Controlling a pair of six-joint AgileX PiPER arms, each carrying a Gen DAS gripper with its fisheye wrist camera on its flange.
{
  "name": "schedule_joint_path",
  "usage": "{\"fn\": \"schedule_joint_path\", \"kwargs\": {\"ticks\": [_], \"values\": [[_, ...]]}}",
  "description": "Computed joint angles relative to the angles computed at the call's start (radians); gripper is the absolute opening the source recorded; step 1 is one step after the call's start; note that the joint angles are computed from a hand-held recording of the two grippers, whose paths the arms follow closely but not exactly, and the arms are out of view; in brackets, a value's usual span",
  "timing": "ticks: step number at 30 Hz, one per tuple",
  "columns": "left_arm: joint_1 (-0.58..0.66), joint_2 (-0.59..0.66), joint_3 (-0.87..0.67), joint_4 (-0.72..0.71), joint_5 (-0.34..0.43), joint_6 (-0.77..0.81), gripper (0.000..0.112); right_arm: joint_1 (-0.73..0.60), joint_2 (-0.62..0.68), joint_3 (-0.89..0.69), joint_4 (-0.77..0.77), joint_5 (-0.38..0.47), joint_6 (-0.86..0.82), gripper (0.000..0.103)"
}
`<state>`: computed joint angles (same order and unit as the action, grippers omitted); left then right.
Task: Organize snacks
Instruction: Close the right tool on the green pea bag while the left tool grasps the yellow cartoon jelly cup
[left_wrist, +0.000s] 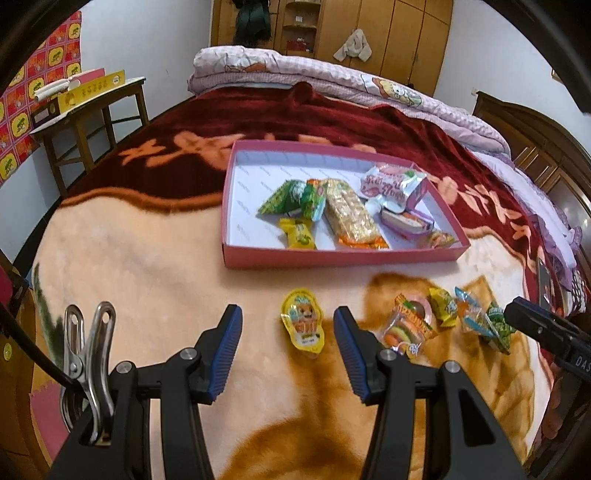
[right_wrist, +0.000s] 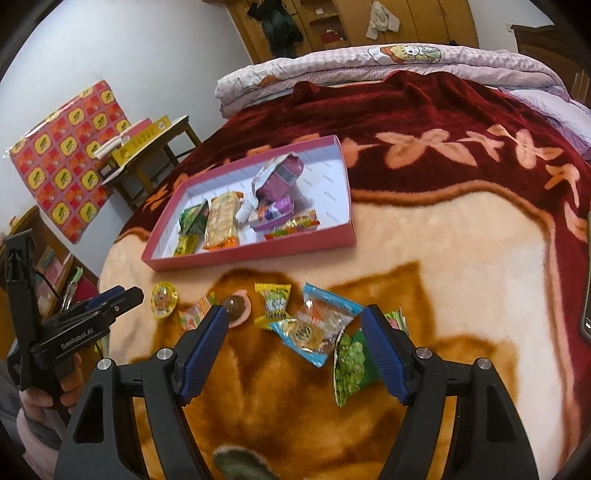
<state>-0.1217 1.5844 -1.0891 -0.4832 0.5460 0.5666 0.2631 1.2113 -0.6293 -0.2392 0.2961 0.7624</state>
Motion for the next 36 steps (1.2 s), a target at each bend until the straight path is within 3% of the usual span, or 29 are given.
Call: {"fn": "schedule_joint_path", "kwargs": {"ticks": [11,15,21,25,31,36], "values": [[-0.038,0.040,0.021,-0.003,-0.046,0.024,0.054,-0.009,-0.010,0.039,0.034,0.025,-0.053,0.076],[-0.035,0.054,0.032,-0.054,-0.069,0.063,0.054,-0.011,-0.013,0.050,-0.023,0.038,-0.001,0.076],[-0.037,0.092,0.012,-0.023,-0.052,0.023,0.054,-0.007,0.003,0.054,-0.139,0.053,0.098,0.076],[-0.053,0.093,0.025,-0.003,-0.087,0.016,0.054,-0.002,0.030,0.054,-0.234,0.063,0.192,0.076],[-0.061,0.095,0.044,-0.018,-0.128,0.046,0.054,-0.040,0.055,0.069,-0.221,0.030,0.190,0.076],[-0.091,0.101,0.053,0.084,-0.180,-0.038,0.060,-0.041,0.071,0.081,-0.294,0.028,0.286,0.068]]}}
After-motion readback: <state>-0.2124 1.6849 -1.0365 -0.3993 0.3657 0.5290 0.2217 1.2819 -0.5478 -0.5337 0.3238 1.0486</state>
